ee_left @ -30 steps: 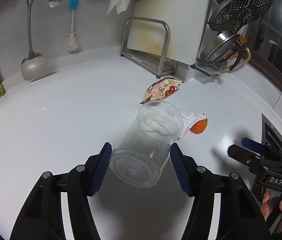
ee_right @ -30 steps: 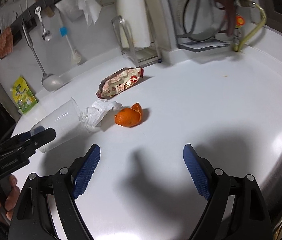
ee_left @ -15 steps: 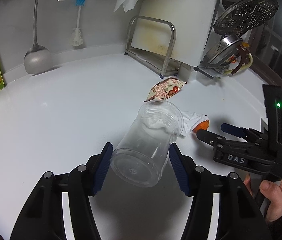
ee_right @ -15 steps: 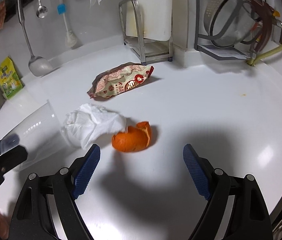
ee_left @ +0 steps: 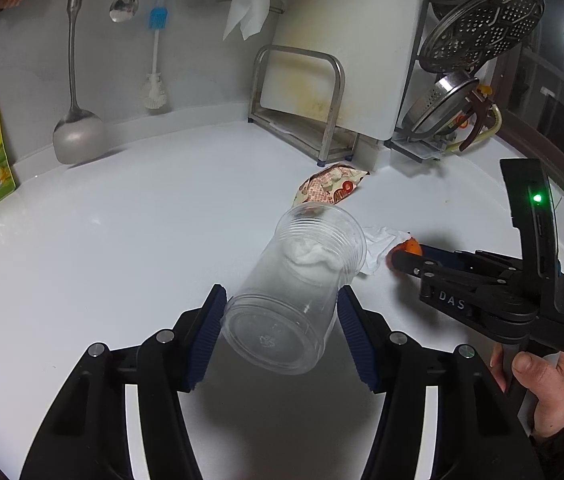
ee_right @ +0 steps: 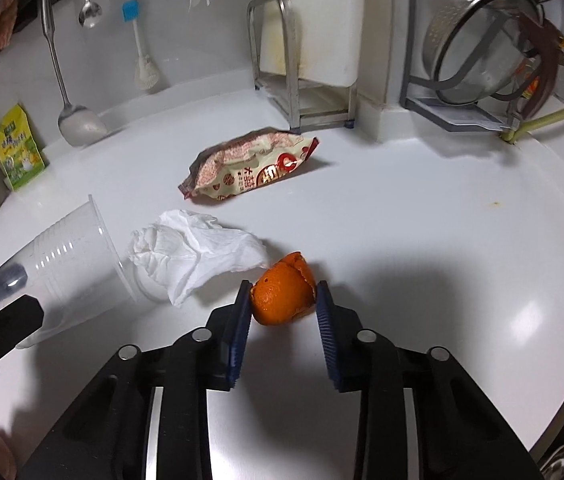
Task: Collect trash
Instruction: 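Grasp the clear plastic cup with the left tool while the right tool grasps the orange peel, then carry the clear cup and orange peel over the grey bin with both tools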
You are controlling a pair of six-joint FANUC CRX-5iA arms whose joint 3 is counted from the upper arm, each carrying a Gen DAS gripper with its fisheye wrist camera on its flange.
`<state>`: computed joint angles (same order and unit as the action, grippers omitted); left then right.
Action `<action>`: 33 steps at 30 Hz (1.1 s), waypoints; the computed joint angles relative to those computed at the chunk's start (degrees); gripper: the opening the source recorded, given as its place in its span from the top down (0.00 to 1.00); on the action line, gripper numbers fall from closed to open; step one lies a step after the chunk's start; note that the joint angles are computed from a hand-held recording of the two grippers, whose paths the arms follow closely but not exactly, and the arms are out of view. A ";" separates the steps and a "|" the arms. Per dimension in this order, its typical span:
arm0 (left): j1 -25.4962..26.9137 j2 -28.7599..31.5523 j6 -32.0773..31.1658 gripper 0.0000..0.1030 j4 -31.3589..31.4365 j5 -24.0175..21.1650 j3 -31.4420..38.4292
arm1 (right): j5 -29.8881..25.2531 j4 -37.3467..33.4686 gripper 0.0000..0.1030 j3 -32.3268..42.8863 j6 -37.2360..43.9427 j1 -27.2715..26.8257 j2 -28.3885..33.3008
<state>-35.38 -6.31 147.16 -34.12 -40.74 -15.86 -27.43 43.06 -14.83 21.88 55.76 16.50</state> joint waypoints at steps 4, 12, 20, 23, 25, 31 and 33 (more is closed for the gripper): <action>-1.49 -0.52 1.22 0.46 -1.69 -1.15 0.48 | 2.02 3.57 0.73 -3.70 -4.89 -0.57 -2.65; -4.72 -2.68 3.22 0.46 -3.21 -3.80 0.15 | 4.33 13.42 0.73 -13.06 -17.64 -0.18 -9.24; -10.29 -5.87 5.68 0.46 -5.58 -9.36 -0.53 | 1.80 21.26 0.73 -21.65 -28.92 3.14 -16.00; -12.64 -7.36 6.89 0.46 -6.70 -11.46 -0.79 | -0.15 21.19 0.73 -23.65 -30.66 5.78 -18.12; -14.18 -8.21 7.79 0.46 -7.18 -12.91 -0.98 | -2.03 21.49 0.73 -24.81 -31.75 7.86 -19.39; -19.34 -10.50 10.31 0.46 -8.81 -18.06 -1.33 | -6.28 23.30 0.73 -28.68 -37.20 14.96 -24.16; -21.94 -11.35 12.12 0.46 -10.16 -20.51 -1.51 | -7.47 23.70 0.73 -29.63 -39.02 17.14 -25.21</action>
